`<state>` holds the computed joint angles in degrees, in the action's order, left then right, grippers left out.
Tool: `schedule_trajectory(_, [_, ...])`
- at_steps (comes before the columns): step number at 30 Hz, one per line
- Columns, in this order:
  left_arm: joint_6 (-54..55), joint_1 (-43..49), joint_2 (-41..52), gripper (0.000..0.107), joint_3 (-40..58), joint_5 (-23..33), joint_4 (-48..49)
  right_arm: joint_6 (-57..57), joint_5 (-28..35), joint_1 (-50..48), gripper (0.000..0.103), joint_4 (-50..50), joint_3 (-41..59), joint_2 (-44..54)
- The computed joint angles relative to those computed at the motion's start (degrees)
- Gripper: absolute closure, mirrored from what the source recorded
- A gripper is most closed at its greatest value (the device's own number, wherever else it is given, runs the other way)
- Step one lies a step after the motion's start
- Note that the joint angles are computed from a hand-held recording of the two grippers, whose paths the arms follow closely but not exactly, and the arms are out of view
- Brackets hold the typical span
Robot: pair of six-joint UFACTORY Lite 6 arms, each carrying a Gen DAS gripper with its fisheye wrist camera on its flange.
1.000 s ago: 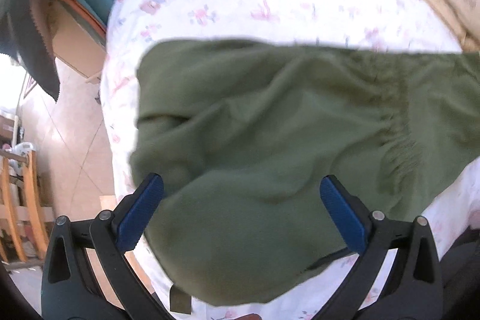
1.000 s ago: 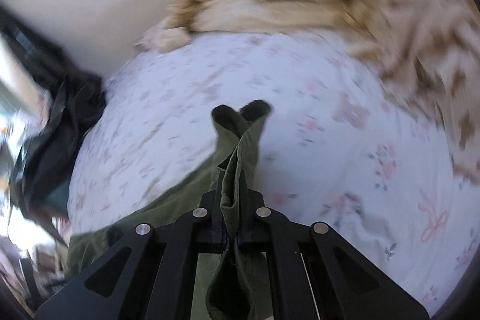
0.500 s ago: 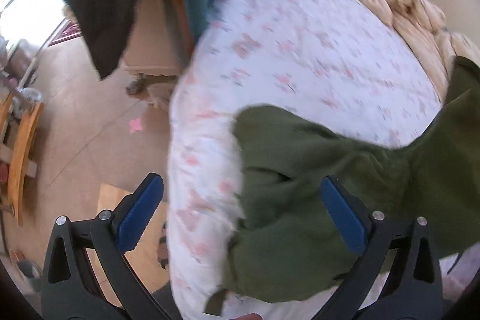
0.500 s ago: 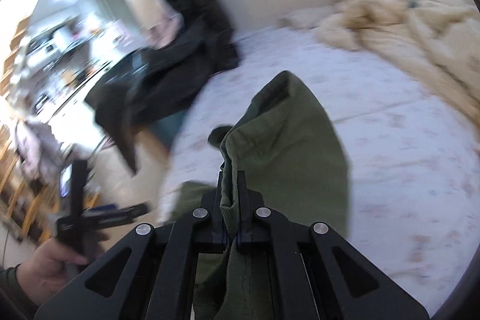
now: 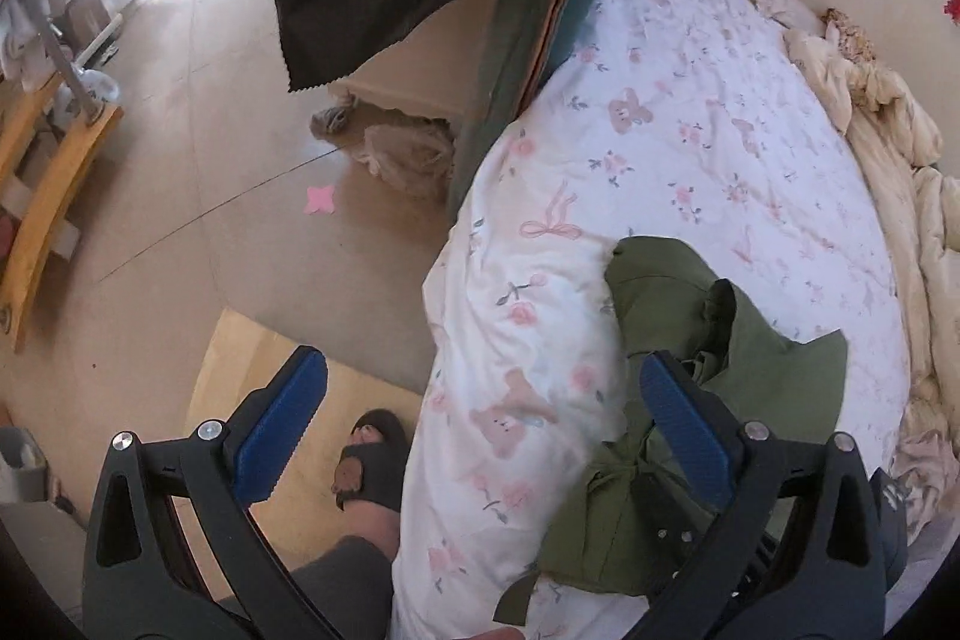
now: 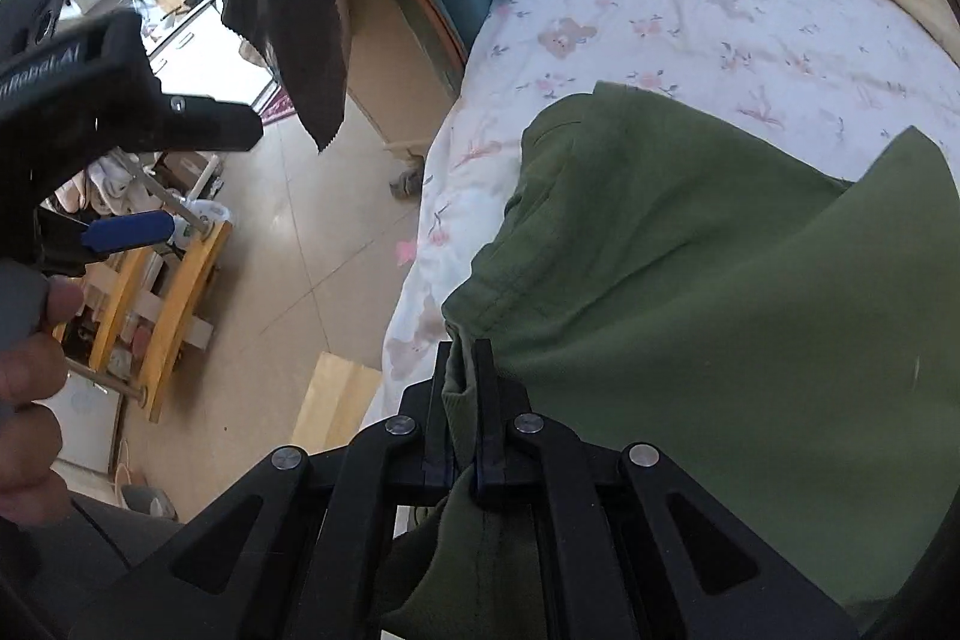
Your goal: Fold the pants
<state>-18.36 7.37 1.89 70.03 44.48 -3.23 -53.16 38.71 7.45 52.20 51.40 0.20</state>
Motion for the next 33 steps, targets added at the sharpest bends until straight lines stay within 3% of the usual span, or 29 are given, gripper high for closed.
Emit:
schedule_trajectory(2, [-0.83,-1.69,0.95,0.004,0.84,0.57,2.47,0.58,3.16,-1.55,0.089,0.13,0.82,0.33])
schedule_trajectory(4, [1.66,-0.86,1.40,0.004,1.10,0.58,-1.23,-1.04,9.80,-2.94,0.066,-0.92,2.90,0.43])
schedule_trajectory(5, [2.04,-0.73,2.01,0.004,1.58,0.89,-2.49,-1.25,12.84,-3.43,0.046,-1.82,4.07,0.50])
schedule_trajectory(6, [2.42,-0.81,2.68,0.004,2.22,1.14,-3.66,-2.09,17.12,-4.62,0.034,-2.42,4.48,-0.37])
schedule_trajectory(10, [2.69,-2.94,3.87,0.004,3.42,0.89,-3.96,-8.99,29.43,-14.37,0.034,-4.77,3.81,-7.88])
schedule_trajectory(13, [6.12,-4.38,5.38,0.004,4.26,0.79,-7.28,-14.42,38.60,-28.49,0.034,-5.07,9.36,-5.81])
schedule_trajectory(16, [7.05,-7.41,8.39,0.005,6.34,-0.32,-8.89,-17.43,40.58,-39.62,0.034,-6.58,17.96,1.60])
schedule_trajectory(18, [5.26,-10.31,11.68,0.012,9.49,-0.59,-7.45,-17.37,40.17,-44.08,0.034,-7.78,24.18,8.17])
schedule_trajectory(21, [5.04,-13.10,17.37,0.020,15.07,0.03,-9.02,-16.23,40.56,-48.76,0.034,-8.07,33.06,17.56])
schedule_trajectory(26, [-0.48,-17.62,29.54,0.021,28.40,1.91,-4.40,-15.06,40.84,-53.00,0.034,-6.80,42.81,27.70])
schedule_trajectory(28, [-0.35,-18.07,34.03,0.033,32.98,2.50,-4.77,-13.44,41.62,-53.56,0.034,-6.47,46.83,31.45])
schedule_trajectory(30, [2.50,-17.93,38.59,0.064,37.95,4.34,-7.90,-11.93,41.85,-53.99,0.034,-6.32,49.46,34.05])
schedule_trajectory(31, [3.19,-18.29,40.69,0.072,40.42,5.42,-8.12,-11.04,42.01,-54.01,0.034,-6.14,50.97,35.29])
schedule_trajectory(32, [2.94,-19.02,42.15,0.094,42.47,6.38,-6.53,-10.24,42.27,-53.88,0.034,-5.97,52.78,36.42])
schedule_trajectory(33, [2.28,-19.79,43.10,0.104,44.12,7.32,-4.21,-9.93,42.22,-53.77,0.034,-5.73,53.75,37.22])
